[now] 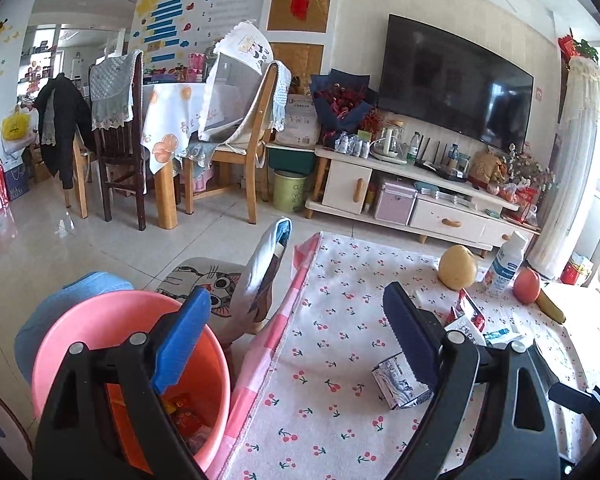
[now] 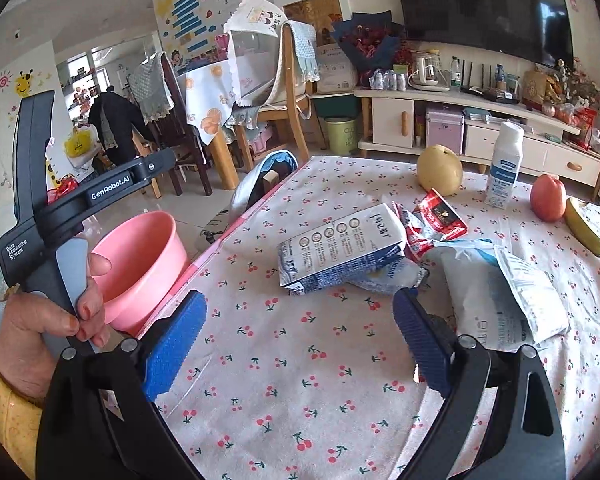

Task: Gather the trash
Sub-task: 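Move both tools back to the table toward the white carton and white bag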

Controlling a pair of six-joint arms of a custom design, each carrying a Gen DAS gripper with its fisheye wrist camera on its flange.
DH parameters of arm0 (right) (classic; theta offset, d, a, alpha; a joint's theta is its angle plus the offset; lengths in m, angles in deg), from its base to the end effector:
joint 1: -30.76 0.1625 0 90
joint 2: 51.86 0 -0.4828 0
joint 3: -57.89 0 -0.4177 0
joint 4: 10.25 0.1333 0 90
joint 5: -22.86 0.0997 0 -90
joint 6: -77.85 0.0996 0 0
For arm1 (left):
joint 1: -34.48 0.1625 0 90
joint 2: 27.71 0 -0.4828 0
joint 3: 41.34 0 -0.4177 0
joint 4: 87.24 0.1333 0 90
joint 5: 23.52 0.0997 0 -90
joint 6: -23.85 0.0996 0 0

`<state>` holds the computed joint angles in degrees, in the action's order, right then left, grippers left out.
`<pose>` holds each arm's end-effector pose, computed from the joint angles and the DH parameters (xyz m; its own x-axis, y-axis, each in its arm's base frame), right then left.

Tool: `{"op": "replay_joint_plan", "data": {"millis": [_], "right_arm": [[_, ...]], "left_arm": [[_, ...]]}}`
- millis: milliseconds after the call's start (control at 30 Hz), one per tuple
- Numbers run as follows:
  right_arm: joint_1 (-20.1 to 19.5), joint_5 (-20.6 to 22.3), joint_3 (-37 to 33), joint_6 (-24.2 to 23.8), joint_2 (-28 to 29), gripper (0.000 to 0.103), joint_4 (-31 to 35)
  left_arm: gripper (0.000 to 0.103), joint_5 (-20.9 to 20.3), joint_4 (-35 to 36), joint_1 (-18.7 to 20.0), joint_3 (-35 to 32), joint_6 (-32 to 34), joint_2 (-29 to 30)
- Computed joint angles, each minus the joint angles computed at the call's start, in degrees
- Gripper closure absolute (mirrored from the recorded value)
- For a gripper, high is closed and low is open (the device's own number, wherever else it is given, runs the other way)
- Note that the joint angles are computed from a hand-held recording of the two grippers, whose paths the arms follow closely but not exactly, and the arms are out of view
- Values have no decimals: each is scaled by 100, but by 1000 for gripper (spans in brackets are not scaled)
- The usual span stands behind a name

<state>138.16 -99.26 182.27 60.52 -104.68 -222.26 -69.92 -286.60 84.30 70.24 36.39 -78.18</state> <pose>0.2419 -0.5031 0.1741 -0.8318 -0.0493 0.5529 -0.4590 0.6211 -0.6352 -0.2517 -0.6111 0.1955 -0.7708 0.1828 -0.6102 0.6116 0.4805 -0.6286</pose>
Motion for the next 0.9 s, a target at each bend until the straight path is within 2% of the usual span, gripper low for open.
{"op": "replay_joint_plan", "data": {"millis": [300,467,600,767,833,867,900], "right_arm": [[-308,133,424,147,-485,9,-269],[-504,277,646,370,-836,9,-291],[-713,444,818,704,-1183,9,-165],[-1028,653,1061,1196,-1698,9,33],[-1339,967,1259,1642,-2086,9,186],[-1339,967,1259,1642,-2086,9,186],[-1485,1152,1323,1868,-2253,9,334]], "left_arm": [[14,-276,169,-167,22,532,223],[14,-529,517,-227,10,509,263],[14,-649,852,-278,-53,539,336],[14,-608,1144,-349,-180,825,520],[14,-604,1219,-367,-237,1069,611],[14,-615,1270,-367,-272,1199,652],[14,-605,1308,-367,-308,1363,699]]}}
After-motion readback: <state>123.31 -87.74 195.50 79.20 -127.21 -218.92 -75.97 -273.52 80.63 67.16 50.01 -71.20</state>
